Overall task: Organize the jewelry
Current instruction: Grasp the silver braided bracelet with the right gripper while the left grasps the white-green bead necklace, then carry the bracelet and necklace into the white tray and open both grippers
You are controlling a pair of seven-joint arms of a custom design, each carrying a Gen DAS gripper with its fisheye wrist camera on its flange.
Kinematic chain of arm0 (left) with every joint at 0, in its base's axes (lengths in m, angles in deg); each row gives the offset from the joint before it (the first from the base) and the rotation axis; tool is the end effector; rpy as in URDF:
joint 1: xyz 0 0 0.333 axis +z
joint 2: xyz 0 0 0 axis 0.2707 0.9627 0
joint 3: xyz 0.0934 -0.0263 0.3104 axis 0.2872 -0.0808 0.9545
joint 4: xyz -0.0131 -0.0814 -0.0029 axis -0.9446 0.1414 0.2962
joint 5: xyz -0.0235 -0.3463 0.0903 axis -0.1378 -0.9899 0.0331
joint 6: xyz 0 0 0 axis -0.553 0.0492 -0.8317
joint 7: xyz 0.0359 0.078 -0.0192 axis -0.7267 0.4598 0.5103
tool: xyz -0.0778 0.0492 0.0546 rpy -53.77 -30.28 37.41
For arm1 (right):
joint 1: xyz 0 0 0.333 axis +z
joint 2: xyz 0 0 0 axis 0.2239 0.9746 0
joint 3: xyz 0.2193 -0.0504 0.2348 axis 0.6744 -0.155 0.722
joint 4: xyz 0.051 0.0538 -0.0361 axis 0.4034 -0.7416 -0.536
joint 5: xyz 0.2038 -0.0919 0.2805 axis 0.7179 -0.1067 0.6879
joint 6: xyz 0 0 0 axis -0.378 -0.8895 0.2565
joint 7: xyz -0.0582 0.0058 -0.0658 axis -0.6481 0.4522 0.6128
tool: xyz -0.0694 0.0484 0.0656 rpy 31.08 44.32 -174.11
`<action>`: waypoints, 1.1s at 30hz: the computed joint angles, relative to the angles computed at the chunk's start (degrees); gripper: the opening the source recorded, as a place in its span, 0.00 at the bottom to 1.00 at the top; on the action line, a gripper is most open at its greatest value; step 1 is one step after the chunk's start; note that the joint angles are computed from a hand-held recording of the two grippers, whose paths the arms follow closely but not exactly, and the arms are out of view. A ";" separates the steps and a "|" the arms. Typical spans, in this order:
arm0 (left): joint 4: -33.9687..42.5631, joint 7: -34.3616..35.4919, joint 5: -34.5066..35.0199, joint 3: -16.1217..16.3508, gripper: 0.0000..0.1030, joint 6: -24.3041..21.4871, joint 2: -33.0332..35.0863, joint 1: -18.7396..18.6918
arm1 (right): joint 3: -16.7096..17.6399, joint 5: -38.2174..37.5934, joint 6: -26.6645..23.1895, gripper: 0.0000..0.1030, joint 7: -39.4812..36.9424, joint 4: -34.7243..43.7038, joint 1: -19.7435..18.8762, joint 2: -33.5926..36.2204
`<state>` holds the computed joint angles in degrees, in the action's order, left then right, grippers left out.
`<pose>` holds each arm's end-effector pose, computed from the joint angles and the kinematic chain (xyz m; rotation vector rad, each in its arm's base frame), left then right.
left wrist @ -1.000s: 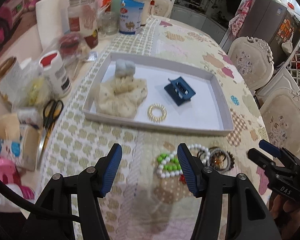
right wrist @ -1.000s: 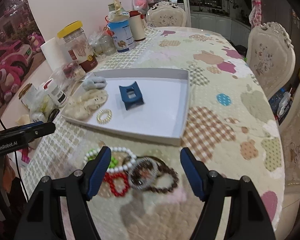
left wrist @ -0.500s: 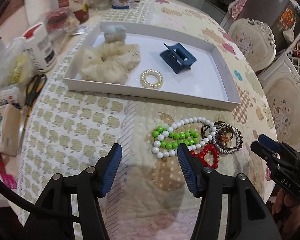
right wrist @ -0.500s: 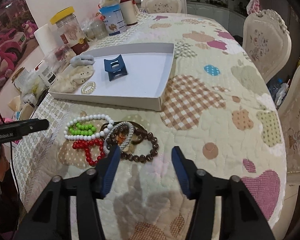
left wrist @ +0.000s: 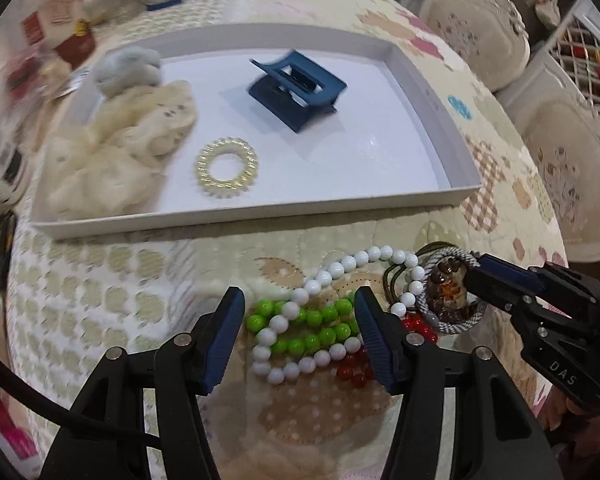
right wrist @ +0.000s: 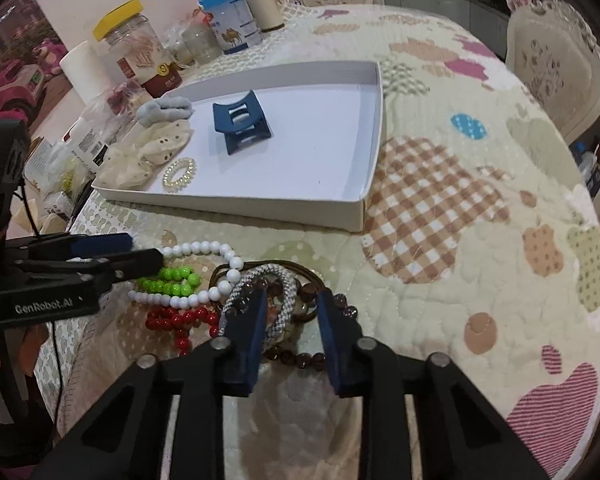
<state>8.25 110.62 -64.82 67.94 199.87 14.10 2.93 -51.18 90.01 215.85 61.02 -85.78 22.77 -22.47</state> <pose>0.6536 -0.2904 0.4716 -2.1342 2.0838 -0.5454 0.6594 0.1186 0.4867 -2.1637 1.5717 -0.0774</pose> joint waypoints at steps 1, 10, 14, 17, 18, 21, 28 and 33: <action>1.02 0.36 -0.11 -0.10 0.43 -0.72 0.77 -0.05 | 0.02 0.12 -0.03 0.15 -0.04 -0.03 -0.04 0.08; 1.62 2.82 0.70 -0.12 0.09 0.27 0.61 -0.41 | 0.76 3.26 1.59 0.07 -2.34 -2.09 -0.80 -1.69; -2.84 1.96 -0.81 -0.52 0.09 3.94 -3.75 0.85 | 1.31 6.21 1.72 0.07 -4.34 -2.25 -1.61 -3.39; -4.99 0.81 -0.85 -0.29 0.09 5.46 -6.62 1.06 | 1.40 7.54 1.99 0.07 -5.66 -2.20 -1.89 -4.48; -4.82 0.62 -0.92 -0.25 0.09 5.44 -6.90 1.12 | 1.40 7.89 1.98 0.07 -6.03 -2.02 -1.98 -4.73; -4.82 -0.90 -0.38 0.29 0.09 5.87 -8.63 1.03 | 1.37 8.72 2.01 0.07 -6.95 -1.38 -2.20 -5.23; -2.11 -4.62 3.70 2.15 0.09 5.38 -11.09 0.30 | 1.35 10.04 2.24 0.07 -8.61 -0.60 -2.62 -6.07; 1.86 -6.16 6.53 3.05 0.09 3.43 -10.13 -0.27 | 1.39 10.71 2.40 0.07 -9.61 0.71 -2.80 -6.02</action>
